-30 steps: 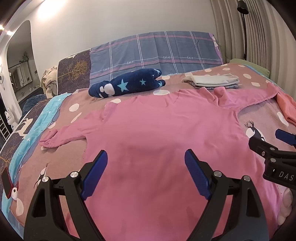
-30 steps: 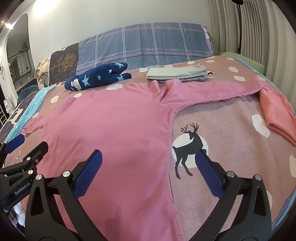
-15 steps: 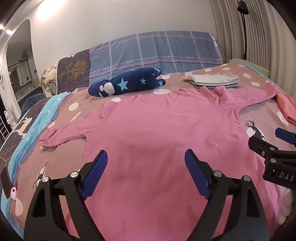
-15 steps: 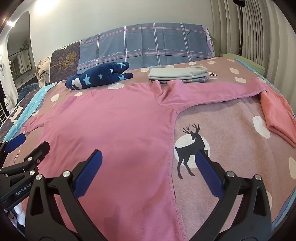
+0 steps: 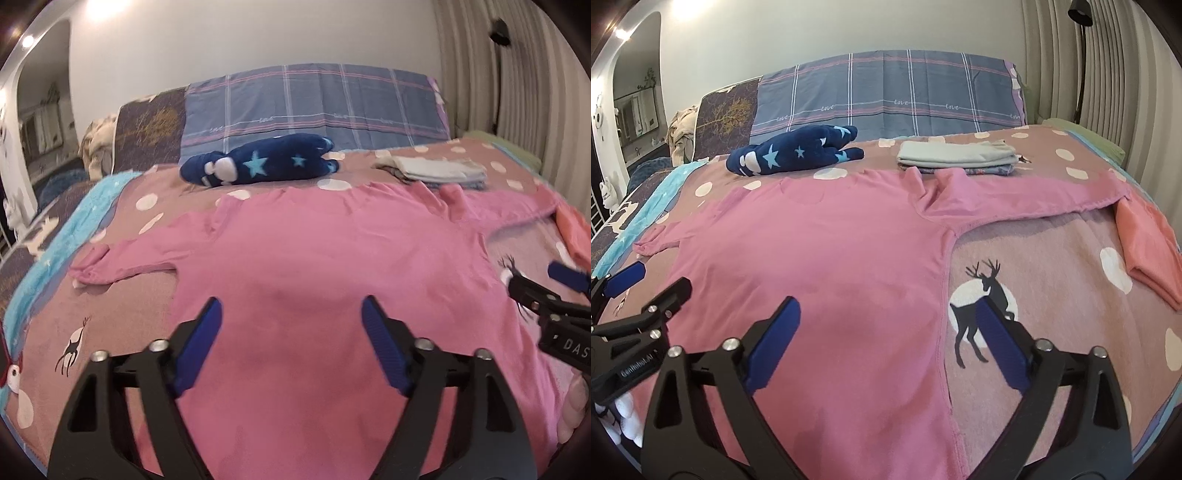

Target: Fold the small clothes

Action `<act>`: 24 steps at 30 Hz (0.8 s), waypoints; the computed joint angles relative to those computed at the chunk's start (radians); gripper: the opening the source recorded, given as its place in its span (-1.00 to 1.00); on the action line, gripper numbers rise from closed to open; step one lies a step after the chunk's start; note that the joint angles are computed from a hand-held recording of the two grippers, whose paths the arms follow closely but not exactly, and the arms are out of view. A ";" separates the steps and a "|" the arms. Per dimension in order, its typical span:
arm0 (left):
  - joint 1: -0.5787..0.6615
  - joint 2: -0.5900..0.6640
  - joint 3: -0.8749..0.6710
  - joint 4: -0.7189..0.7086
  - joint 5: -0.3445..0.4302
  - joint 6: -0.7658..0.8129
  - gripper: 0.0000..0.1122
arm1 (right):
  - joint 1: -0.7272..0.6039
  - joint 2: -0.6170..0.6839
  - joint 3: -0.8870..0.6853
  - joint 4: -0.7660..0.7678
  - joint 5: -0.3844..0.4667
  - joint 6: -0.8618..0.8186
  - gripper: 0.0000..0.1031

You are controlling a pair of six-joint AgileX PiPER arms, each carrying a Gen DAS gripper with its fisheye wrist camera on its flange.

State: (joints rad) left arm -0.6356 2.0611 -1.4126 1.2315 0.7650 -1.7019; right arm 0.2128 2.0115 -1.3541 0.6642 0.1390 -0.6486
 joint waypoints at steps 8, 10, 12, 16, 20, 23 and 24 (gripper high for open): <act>0.396 -0.070 0.085 -0.121 0.011 0.071 0.02 | -0.016 0.052 -0.122 -0.233 0.080 0.221 0.37; 0.556 -0.049 0.053 -0.219 -0.023 0.141 0.02 | -0.015 0.086 -0.176 -0.379 0.094 0.373 0.37; 0.662 -0.018 0.009 -0.279 -0.042 0.210 0.02 | -0.014 0.117 -0.227 -0.458 0.125 0.461 0.37; 0.855 0.119 -0.192 -0.511 -0.080 0.443 0.03 | -0.006 0.177 -0.319 -0.535 0.183 0.549 0.38; 0.952 0.243 -0.377 -0.716 -0.075 0.585 0.03 | 0.016 0.215 -0.376 -0.584 0.215 0.588 0.39; 0.994 0.332 -0.508 -0.864 -0.053 0.709 -0.75 | 0.027 0.243 -0.417 -0.607 0.236 0.602 0.42; 1.001 0.328 -0.501 -0.889 -0.069 0.708 -0.89 | 0.030 0.254 -0.432 -0.613 0.243 0.602 0.42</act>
State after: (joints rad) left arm 0.3654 2.3895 -1.9135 0.3425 0.6959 -0.9938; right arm 0.2429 2.2650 -1.7864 0.0510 0.3822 -0.0466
